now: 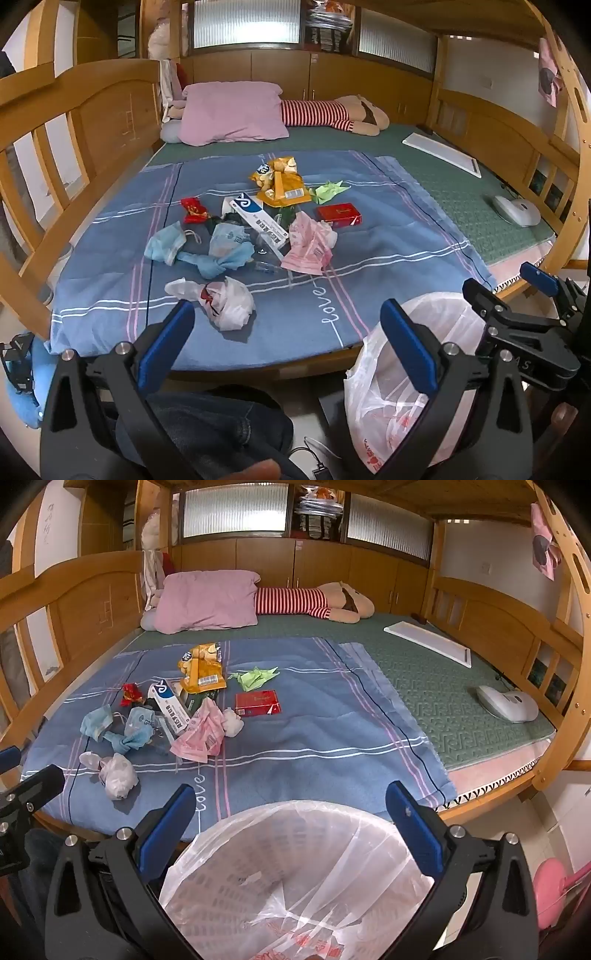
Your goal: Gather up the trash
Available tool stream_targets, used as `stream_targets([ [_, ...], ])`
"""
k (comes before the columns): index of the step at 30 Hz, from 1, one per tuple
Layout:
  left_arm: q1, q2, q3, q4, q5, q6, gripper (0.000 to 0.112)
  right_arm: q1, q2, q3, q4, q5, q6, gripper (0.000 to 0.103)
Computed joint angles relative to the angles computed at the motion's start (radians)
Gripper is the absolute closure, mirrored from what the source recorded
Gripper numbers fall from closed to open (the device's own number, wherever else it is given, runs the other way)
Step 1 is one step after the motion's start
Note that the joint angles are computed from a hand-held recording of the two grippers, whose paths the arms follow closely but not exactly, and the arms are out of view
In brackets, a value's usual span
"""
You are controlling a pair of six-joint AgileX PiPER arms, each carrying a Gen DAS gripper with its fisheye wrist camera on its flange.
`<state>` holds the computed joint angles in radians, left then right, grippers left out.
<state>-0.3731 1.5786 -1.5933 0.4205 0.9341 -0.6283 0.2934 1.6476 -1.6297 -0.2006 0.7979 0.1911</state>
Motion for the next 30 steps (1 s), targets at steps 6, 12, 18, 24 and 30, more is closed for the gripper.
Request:
stream_targets([
  [6,0.039,-0.021,0.023,-0.036,-0.029,0.038,0.012,0.003,0.002,-0.008,-0.003,0.012,-0.001,0.003],
  [12,0.003,0.012,-0.029,0.009,0.024,0.016,0.012,0.001,-0.001,0.009,-0.021,-0.005,0.013,0.003],
  [18,-0.008,0.000,0.003,0.032,0.014,-0.013,0.012,0.012,-0.001,-0.003,-0.033,0.015,0.021,0.003],
  [24,-0.012,-0.003,0.009,0.031,0.009,-0.011,0.012,0.014,0.003,-0.004,-0.035,0.012,0.025,0.003],
  [30,-0.020,-0.002,0.011,0.040,0.011,-0.019,0.012,0.024,-0.002,0.005,-0.043,0.013,0.039,0.003],
])
